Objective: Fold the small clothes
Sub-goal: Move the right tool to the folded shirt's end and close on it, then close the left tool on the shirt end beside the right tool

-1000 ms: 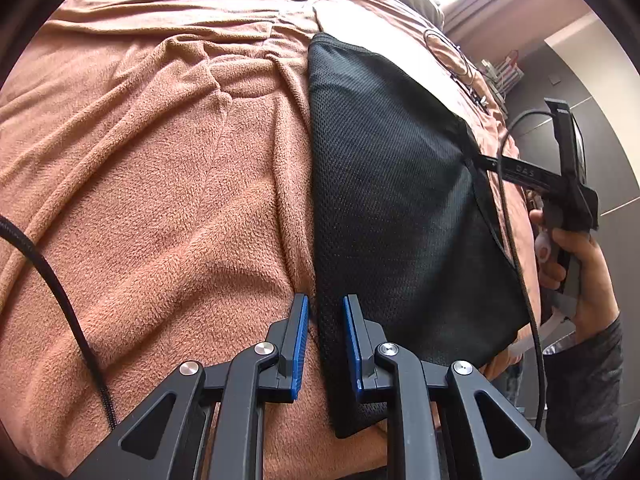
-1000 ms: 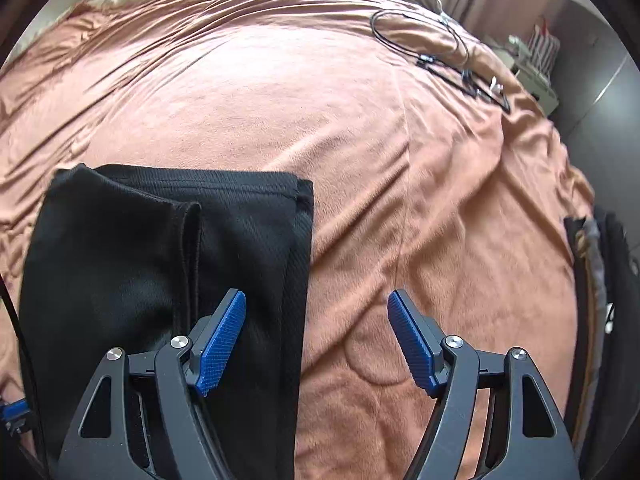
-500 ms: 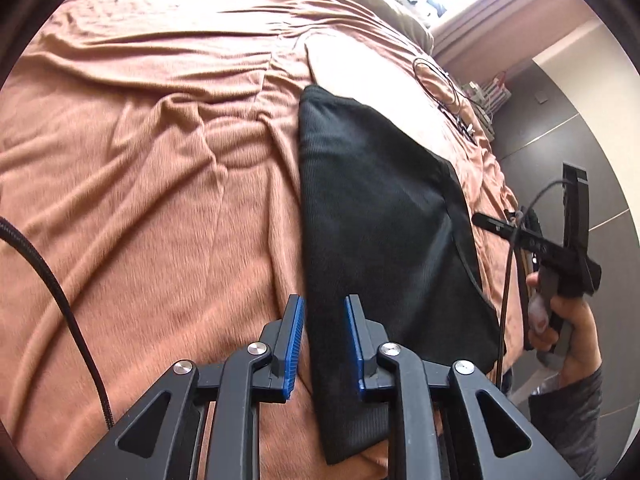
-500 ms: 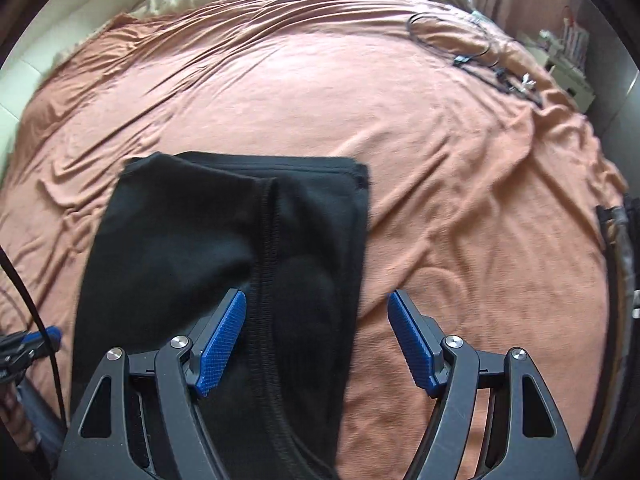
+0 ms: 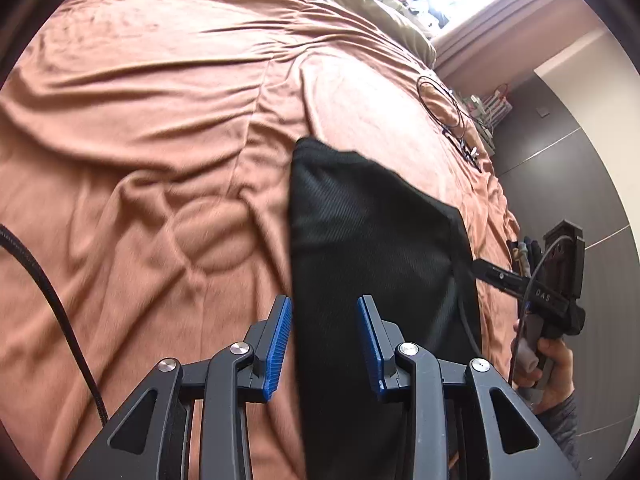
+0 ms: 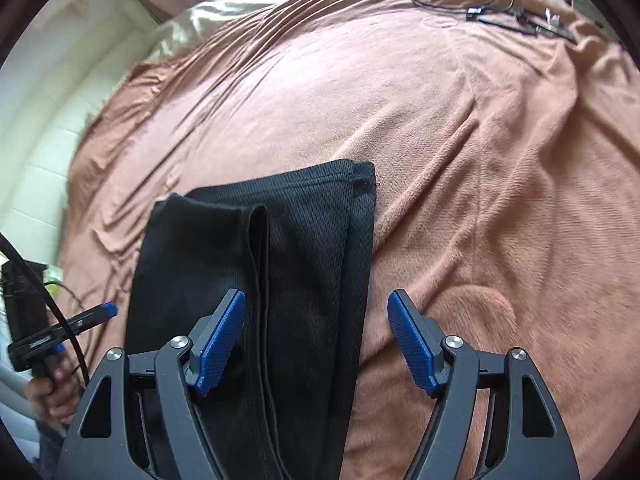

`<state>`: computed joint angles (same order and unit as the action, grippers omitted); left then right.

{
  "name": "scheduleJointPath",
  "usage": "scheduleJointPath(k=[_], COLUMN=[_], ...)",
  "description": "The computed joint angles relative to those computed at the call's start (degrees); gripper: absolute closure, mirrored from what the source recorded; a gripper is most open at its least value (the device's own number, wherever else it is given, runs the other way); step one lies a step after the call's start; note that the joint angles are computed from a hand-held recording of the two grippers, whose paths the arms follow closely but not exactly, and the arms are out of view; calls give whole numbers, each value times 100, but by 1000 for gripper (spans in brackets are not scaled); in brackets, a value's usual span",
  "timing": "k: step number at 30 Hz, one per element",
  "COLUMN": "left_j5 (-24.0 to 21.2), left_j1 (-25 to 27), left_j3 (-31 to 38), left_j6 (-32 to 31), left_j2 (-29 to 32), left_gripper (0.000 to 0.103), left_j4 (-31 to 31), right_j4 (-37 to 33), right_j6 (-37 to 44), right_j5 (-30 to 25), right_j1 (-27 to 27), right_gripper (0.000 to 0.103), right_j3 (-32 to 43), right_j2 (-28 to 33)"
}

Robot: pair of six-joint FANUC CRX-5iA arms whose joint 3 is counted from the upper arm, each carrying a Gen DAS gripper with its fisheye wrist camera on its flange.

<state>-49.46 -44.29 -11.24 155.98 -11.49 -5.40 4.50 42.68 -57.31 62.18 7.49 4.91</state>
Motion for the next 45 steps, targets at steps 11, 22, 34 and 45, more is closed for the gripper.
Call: scheduleJointPath(k=[11, 22, 34, 45], left_j5=[263, 237, 248, 141], left_j1=[639, 722, 767, 694], left_j3=[-28, 72, 70, 195], left_j6=[-725, -891, -981, -903], left_j2=[363, 608, 641, 677], left_gripper=[67, 67, 67, 67], left_j4=[630, 720, 772, 639], right_j4=[-1226, -1348, -1894, -1110], right_j6=[1296, 1415, 1665, 1180], right_j5=[1063, 1346, 956, 690], right_j1=[-772, -930, -997, -716], right_gripper=[32, 32, 64, 103], right_j3=[-445, -459, -433, -313], right_j2=[-403, -283, -327, -274])
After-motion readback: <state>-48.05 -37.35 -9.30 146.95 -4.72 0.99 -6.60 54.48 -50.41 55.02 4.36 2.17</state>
